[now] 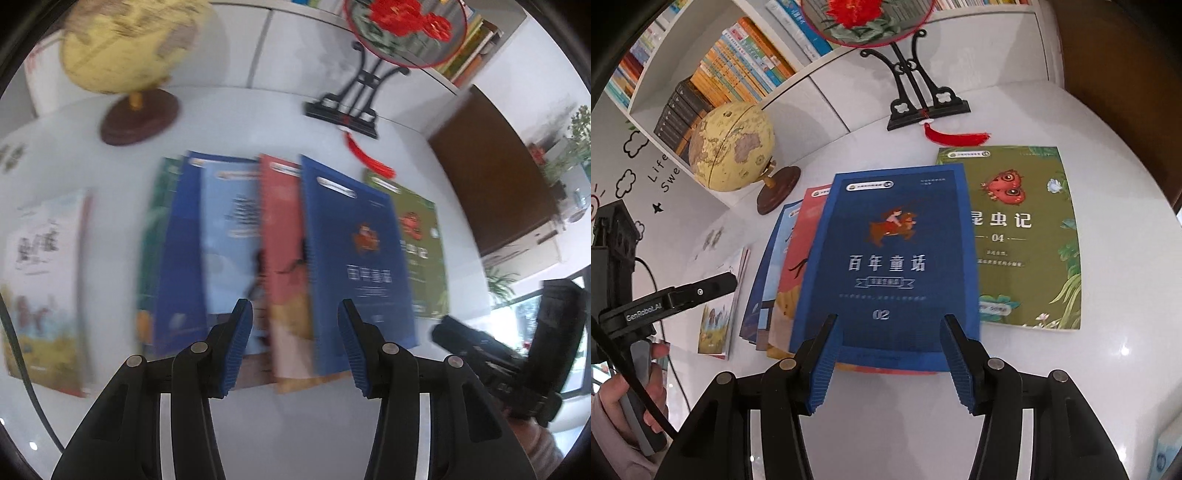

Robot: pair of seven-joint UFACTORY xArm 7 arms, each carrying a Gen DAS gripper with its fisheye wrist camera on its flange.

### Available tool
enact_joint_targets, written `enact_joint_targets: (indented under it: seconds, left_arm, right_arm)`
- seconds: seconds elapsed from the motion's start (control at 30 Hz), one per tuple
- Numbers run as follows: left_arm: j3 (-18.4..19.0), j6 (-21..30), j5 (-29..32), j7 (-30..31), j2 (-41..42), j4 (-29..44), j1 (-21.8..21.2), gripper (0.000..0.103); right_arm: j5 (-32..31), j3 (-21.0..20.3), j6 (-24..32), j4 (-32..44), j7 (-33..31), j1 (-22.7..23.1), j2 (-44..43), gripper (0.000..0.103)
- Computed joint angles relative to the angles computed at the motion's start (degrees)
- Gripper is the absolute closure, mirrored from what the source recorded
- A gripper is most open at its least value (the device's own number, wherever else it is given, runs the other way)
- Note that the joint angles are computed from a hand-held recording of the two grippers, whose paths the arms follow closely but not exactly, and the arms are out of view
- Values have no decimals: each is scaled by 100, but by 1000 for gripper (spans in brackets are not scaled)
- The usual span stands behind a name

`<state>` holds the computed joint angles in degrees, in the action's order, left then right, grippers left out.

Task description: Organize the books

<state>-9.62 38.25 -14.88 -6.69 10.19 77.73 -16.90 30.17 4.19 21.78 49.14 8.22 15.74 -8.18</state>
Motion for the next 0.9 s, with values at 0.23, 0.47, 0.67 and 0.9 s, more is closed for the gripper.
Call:
enact_joint_targets:
  seconds: [0.23, 0.47, 0.67, 0.9]
  left_arm:
    - [-57, 401, 475, -436, 491, 505, -347, 57]
    - [37, 692, 1039, -941, 793, 785, -591, 57]
    - [-8, 550, 929, -1041, 769, 651, -501, 52]
    - [-148, 13, 458, -827, 753, 425, -404, 27]
  right_arm:
    - [1896, -355, 186, -178, -1621, 10, 52, 50]
    - [2767, -339, 425, -183, -2351, -229, 197, 50]
    - [3088, -242, 662, -75, -2587, -445, 425, 50]
    - [3717, -129, 737, -21, -3100, -593, 584, 42]
